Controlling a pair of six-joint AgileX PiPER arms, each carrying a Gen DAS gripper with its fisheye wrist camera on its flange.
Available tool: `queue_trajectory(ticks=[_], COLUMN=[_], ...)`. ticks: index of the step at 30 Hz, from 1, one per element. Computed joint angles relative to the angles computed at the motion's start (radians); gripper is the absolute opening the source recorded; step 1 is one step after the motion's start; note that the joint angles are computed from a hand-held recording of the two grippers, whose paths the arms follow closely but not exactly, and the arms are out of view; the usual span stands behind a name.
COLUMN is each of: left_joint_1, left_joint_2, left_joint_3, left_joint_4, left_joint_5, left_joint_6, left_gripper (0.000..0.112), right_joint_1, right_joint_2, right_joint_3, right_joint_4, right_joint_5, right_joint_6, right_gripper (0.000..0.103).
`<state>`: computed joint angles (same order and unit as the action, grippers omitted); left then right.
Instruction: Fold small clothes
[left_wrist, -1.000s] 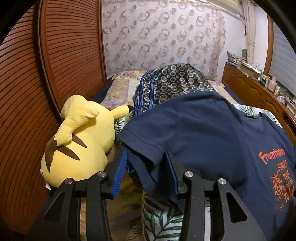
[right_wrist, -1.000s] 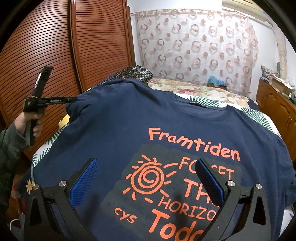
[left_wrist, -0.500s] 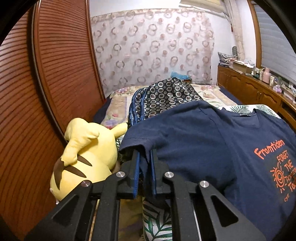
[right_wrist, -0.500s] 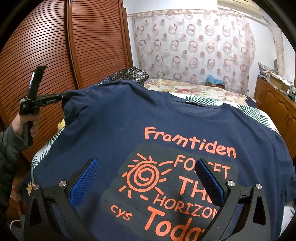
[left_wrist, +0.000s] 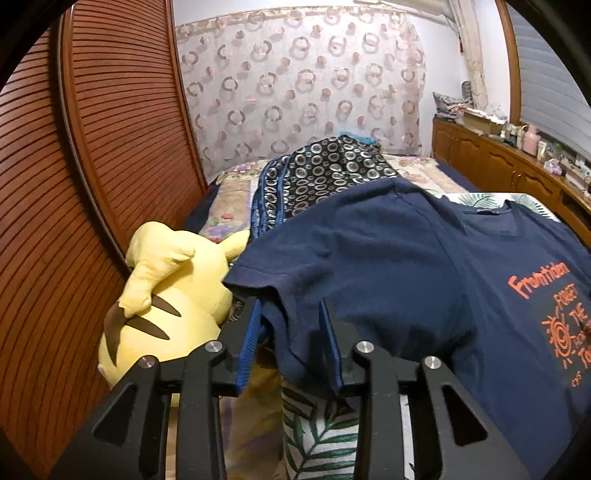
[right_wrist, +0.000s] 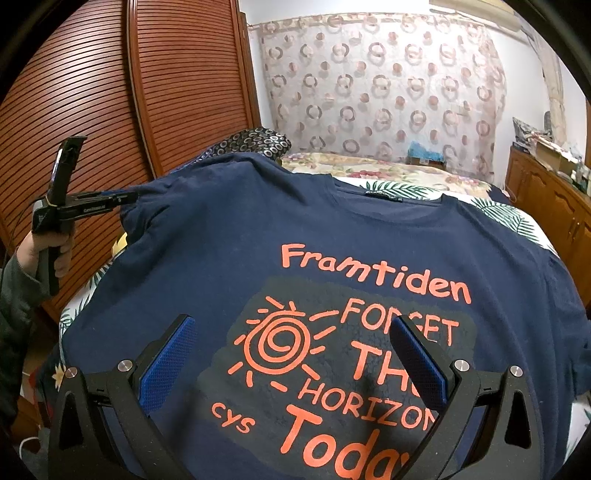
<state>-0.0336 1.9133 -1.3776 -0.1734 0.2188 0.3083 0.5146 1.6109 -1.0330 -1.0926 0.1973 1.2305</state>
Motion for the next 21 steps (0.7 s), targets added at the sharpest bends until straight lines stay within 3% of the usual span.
queue_trajectory(ticks=[5, 7, 15, 17, 21], left_joint_1=[0.001, 0.0, -0.033, -0.034, -0.023], left_joint_2=[-0.007, -0.004, 0.013, 0.023, 0.008], left_joint_3=[0.017, 0.009, -0.039, -0.053, -0.041], left_joint_4=[-0.1, -0.121, 0.217, 0.255, 0.157], left_joint_5=[-0.035, -0.034, 0.012, 0.027, 0.018], left_joint_6=[0.094, 0.115, -0.188, -0.223, -0.147], left_gripper=[0.033, 0.02, 0.007, 0.004, 0.003], right_joint_1=[-0.012, -0.012, -0.027, -0.026, -0.023], right_joint_2=[0.002, 0.002, 0.005, 0.004, 0.002], right_joint_3=[-0.008, -0.008, -0.003, -0.001, 0.003], right_joint_4=[0.042, 0.045, 0.059, 0.054, 0.052], right_joint_5=[-0.009, -0.009, -0.028, -0.028, -0.028], right_joint_6=[-0.049, -0.052, -0.065, -0.061, -0.055], right_gripper=[0.103, 0.103, 0.103, 0.103, 0.103])
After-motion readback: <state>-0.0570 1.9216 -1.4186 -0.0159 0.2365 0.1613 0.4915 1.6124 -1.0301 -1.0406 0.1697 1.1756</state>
